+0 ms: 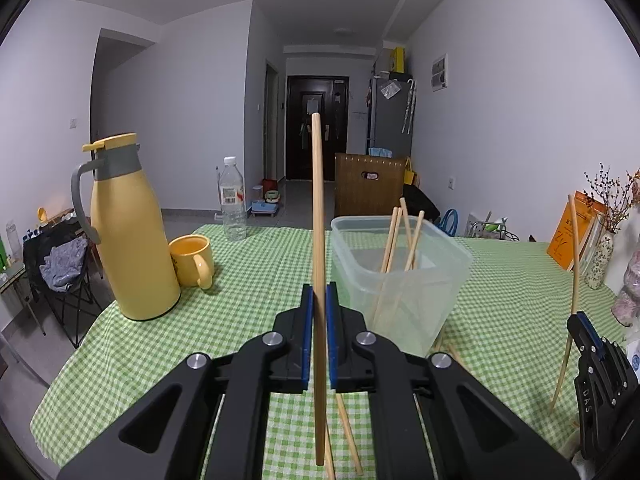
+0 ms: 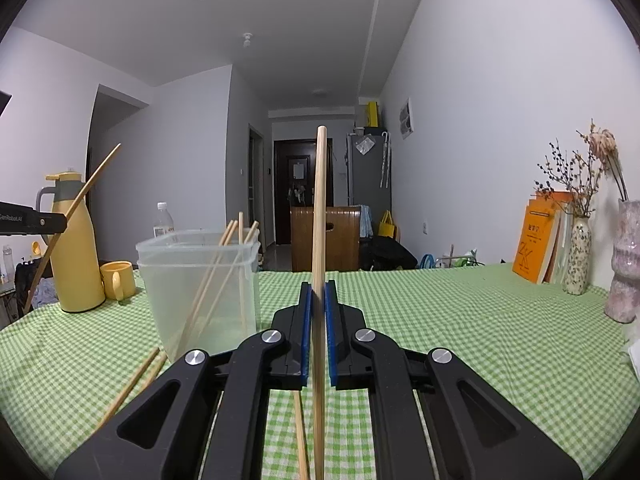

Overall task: Organize utensils
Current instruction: 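Carry both upright chopsticks over the clear container with both tools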

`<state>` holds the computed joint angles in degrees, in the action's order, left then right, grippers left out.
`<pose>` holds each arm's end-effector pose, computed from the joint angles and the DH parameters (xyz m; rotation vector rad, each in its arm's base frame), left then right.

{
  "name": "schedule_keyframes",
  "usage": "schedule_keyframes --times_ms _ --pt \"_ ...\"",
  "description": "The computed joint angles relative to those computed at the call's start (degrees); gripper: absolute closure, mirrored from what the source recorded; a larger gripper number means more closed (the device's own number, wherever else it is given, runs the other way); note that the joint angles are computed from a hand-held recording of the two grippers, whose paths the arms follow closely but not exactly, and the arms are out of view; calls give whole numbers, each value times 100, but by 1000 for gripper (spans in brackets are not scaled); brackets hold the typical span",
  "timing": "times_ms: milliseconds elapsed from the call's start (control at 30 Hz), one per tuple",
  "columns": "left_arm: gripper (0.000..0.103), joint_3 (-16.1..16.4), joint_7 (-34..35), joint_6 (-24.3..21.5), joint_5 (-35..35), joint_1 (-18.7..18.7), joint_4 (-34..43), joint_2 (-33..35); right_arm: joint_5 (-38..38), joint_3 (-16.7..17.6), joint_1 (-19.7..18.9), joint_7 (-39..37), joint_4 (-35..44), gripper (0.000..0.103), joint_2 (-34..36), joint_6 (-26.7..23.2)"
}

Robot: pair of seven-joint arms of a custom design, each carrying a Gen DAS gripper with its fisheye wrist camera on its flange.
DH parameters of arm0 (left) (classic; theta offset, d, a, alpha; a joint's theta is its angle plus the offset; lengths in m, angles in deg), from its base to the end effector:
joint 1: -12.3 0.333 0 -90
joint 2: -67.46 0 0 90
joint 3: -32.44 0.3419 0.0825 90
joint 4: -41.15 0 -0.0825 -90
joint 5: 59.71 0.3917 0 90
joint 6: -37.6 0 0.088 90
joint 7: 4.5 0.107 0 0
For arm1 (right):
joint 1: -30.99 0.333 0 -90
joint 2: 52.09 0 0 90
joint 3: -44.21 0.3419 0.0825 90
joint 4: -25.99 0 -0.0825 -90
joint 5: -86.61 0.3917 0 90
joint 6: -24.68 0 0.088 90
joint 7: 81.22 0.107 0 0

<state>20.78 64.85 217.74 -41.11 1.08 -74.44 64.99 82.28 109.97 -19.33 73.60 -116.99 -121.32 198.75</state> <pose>0.5332 -0.2583 0.6344 -1.2515 1.8270 -1.2300 0.3902 0.2683 0.5372 -1.0337 1.5841 -1.4103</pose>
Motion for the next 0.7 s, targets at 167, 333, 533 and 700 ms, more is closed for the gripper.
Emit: schedule_keyframes --times_ms 167,333,533,700 --pt "99 -11 -10 50 -44 -20 53 -2 -5 -59 -82 -21 111 96 -41 80" --pt "99 -49 -248 115 190 32 155 5 6 -108 -207 -144 264 96 -51 197" --pt "99 -94 -628 216 609 88 383 88 99 -160 -386 -319 420 96 -61 373" --pt "99 -87 -723 316 714 22 610 200 205 -146 -603 -466 597 96 -11 539"
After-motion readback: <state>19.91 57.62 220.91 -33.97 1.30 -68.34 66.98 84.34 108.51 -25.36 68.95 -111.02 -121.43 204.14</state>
